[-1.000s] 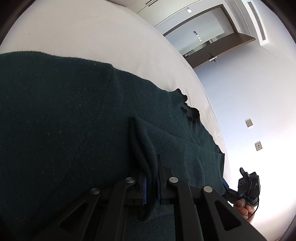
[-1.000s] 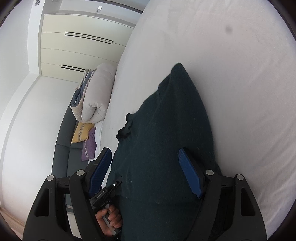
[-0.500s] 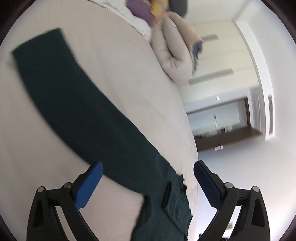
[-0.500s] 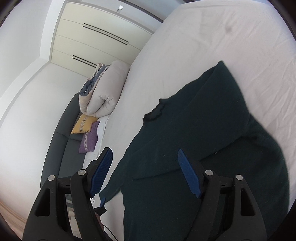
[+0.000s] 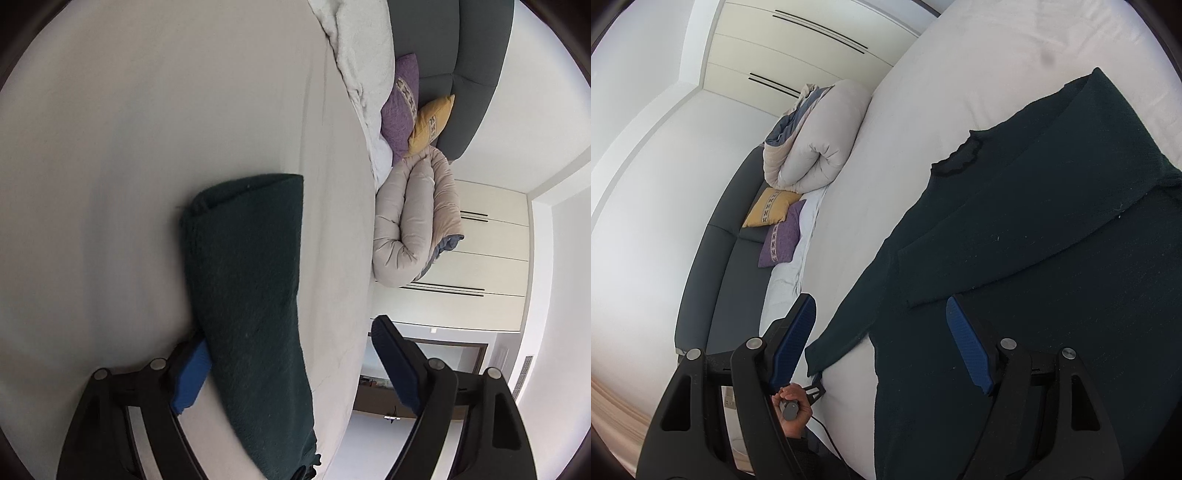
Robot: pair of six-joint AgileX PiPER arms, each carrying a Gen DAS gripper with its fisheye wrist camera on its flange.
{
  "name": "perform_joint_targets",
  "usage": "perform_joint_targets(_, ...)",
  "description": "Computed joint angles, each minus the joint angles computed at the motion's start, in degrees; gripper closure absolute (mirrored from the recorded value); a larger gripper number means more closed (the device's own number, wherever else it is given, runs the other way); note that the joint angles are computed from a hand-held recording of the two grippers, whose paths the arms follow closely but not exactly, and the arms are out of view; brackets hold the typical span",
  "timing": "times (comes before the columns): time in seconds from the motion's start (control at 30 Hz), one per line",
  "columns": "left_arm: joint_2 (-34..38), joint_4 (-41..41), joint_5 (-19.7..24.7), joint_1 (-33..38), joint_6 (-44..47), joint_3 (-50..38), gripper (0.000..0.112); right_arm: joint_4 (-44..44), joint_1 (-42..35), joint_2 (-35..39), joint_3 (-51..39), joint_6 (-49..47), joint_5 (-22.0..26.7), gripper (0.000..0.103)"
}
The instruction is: Fold small clothes
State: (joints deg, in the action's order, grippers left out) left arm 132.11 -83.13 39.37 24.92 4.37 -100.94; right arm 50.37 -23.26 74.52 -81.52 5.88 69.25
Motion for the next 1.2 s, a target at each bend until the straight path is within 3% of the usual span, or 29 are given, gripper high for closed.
perform_joint_targets(0.03, 0.80, 1.20, -0.14, -0.09, -0.71, -1.07, 0.047, -0.28, 0.37, 0.13, -0.18, 0.16, -0.09, 0.030)
perform_joint_targets(0.1, 2.40, 3.11, 0.45, -0.20, -1.86, -2.41, 0.092, -0.73, 0.69, 0.16, -0.24, 0.37, -0.13, 0.030)
perform_joint_targets(0.17, 2.98, 5.44, 1.10, -0.08, -2.87, -2.52, 0.105, -0.48, 0.68, 0.28, -0.10, 0.23, -0.30, 0.030)
perform_joint_targets(0.3, 0.19, 20.71, -0.21, -4.22, -6.03, -9.11, 0.105, 0.24, 0.70, -0.03, 0.86, -0.59, -0.96, 0.030)
perform_joint_targets(0.4, -2.09, 37.89, 2.18, -13.21, -7.18, -18.64, 0.105, 2.11, -0.21, -0.03, 2.44, -2.80, -1.50, 0.030)
perform_joint_targets(0.47, -0.91, 48.74, 6.31, -21.53, -7.30, -27.52, 0.105, 3.04, -1.37, 0.22, 3.30, -4.21, -1.43, 0.030)
perform_joint_targets(0.6, 8.04, 71.64, 19.41, -40.33, -4.24, -47.35, 0.103, 3.85, -3.27, 1.16, 4.49, -5.60, -1.26, 0.030)
perform_joint_targets(0.67, 10.21, 80.02, 20.03, -47.12, -1.14, -46.55, 0.098, 3.69, -3.71, 2.82, 4.43, -6.19, -0.82, 0.030)
perform_joint_targets(0.73, 8.22, 86.90, 15.35, -51.07, -0.83, -36.99, 0.095, 3.04, -2.88, 4.59, 4.69, -6.46, -1.04, 0.030)
perform_joint_targets(0.77, 6.82, 87.75, 12.46, -51.55, -0.34, -33.55, 0.092, 3.02, -2.24, 5.53, 4.98, -6.87, -1.48, 0.030)
perform_joint_targets(0.83, 6.09, 82.58, 12.01, -49.88, 1.96, -33.55, 0.061, 3.05, -0.36, 7.78, 5.35, -7.59, -2.58, 0.030)
perform_joint_targets(0.87, 6.42, 76.85, 13.40, -48.04, 4.21, -34.93, 0.032, 2.93, 1.03, 8.99, 5.48, -7.45, -3.48, 0.030)
perform_joint_targets(0.9, 5.69, 73.08, 12.81, -46.19, 5.70, -34.02, 0.022, 3.12, 2.62, 10.30, 5.47, -7.32, -4.51, 0.030)
perform_joint_targets(0.97, 2.78, 71.10, 10.58, -44.83, 6.32, -29.31, 0.022, 3.43, 6.13, 13.62, 3.97, -6.72, -5.87, 0.030)
perform_joint_targets(1.07, 1.10, 65.84, 12.60, -42.28, 8.67, -27.91, 0.022, 2.41, 11.70, 19.11, 0.13, -4.38, -7.31, 0.030)
perform_joint_targets(1.2, 2.74, 53.64, 20.28, -36.02, 11.61, -33.16, 0.022, 1.57, 16.92, 26.56, -6.15, 0.89, -6.95, 0.030)
